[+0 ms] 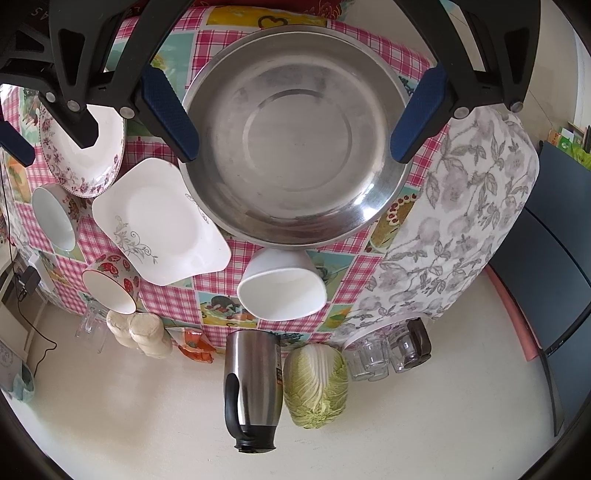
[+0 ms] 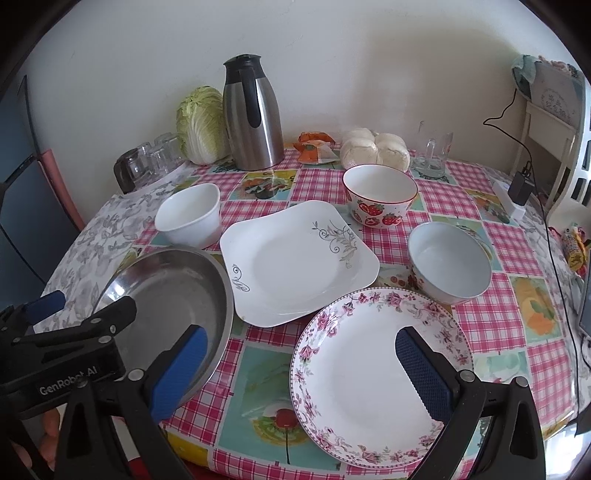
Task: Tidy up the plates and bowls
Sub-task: 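Move both grippers down to the rim of the steel basin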
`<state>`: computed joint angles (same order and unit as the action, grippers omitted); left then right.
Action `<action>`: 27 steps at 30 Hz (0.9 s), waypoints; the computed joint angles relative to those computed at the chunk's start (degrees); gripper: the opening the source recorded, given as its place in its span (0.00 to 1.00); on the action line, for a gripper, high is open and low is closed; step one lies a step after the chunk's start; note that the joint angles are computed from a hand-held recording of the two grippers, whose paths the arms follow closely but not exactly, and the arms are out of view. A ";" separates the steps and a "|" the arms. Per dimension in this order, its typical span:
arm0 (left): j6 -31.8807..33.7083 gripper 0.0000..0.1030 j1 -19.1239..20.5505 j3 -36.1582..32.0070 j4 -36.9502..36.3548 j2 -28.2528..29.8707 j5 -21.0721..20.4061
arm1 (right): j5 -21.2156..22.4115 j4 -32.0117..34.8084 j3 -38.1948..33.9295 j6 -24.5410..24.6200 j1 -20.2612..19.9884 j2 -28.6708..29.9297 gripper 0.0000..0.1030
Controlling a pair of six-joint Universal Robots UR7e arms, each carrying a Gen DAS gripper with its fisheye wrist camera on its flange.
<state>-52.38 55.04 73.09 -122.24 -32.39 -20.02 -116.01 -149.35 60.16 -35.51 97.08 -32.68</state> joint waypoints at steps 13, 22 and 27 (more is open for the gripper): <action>-3.63 1.00 3.31 9.12 -10.12 -6.71 -4.56 | 1.86 13.47 -6.55 3.34 -0.39 4.13 1.00; -3.24 1.00 6.87 17.52 -23.36 -11.04 -5.91 | 5.14 21.82 -11.23 5.38 -0.65 7.47 1.00; -3.44 1.00 8.49 17.26 -21.43 -11.15 -7.37 | 4.97 23.88 -12.15 5.55 -0.09 8.30 1.00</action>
<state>-55.82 63.54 90.35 -143.67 -43.54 -27.39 -111.05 -125.46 48.01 -29.96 96.98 -24.38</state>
